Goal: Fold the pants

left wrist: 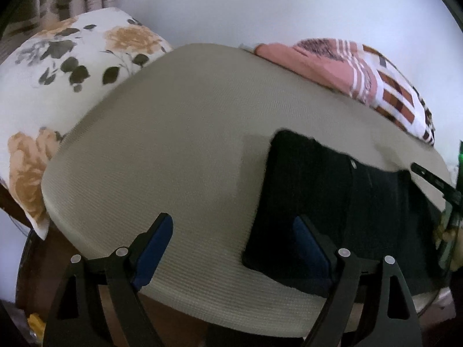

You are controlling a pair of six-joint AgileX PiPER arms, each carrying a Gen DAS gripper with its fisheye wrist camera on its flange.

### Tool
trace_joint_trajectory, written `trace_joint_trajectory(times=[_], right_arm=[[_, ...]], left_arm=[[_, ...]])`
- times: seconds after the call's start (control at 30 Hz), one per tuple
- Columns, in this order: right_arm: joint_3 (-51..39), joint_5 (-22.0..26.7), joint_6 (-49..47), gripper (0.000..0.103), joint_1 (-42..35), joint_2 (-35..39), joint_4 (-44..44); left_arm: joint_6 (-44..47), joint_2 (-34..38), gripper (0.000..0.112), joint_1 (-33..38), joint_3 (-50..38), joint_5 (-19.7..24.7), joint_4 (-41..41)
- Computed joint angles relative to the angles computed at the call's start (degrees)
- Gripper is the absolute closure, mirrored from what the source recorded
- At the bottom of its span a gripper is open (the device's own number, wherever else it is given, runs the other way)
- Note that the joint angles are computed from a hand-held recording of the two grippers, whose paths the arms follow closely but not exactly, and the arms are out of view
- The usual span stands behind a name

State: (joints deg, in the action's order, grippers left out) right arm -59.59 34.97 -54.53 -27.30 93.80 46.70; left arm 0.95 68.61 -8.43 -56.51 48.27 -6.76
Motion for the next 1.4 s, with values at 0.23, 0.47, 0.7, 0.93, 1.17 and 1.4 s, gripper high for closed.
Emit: trace_joint_trajectory(times=[0.23, 0.47, 0.7, 0.93, 1.17, 1.4], right_arm=[[4.3, -4.7, 7.0, 0.098, 13.2, -4.4, -15.3], [5.6, -11.4, 13.7, 0.103, 16.4, -1.5, -19.0], [6.4, -3.6, -5.7, 0.102, 6.6, -1.5, 4.4], [6.1, -2.8, -6.0, 0.098, 6.2, -1.3, 5.3], [5.2, -1.4, -7.1, 0.095, 4.7, -0.4, 7.9], [5.4, -0.4, -9.3, 0.082, 3.5, -0.4, 11.1]], left_arm=[[12.4, 4.1, 0.027, 11.3, -3.8, 5.1, -11.7], [15.9, 12.0, 0.027, 10.9, -11.7, 9.3, -16.0], [20.0, 22.4, 0.027, 0.7, -21.2, 9.7, -10.7], [24.0, 29.7, 0.085, -2.3, -27.7, 12.5, -13.8], [20.2, 29.1, 0.091, -6.6, -27.9, 4.9, -8.9], [25.7, 28.8, 0.089, -3.6, -24.5, 4.1, -14.1]])
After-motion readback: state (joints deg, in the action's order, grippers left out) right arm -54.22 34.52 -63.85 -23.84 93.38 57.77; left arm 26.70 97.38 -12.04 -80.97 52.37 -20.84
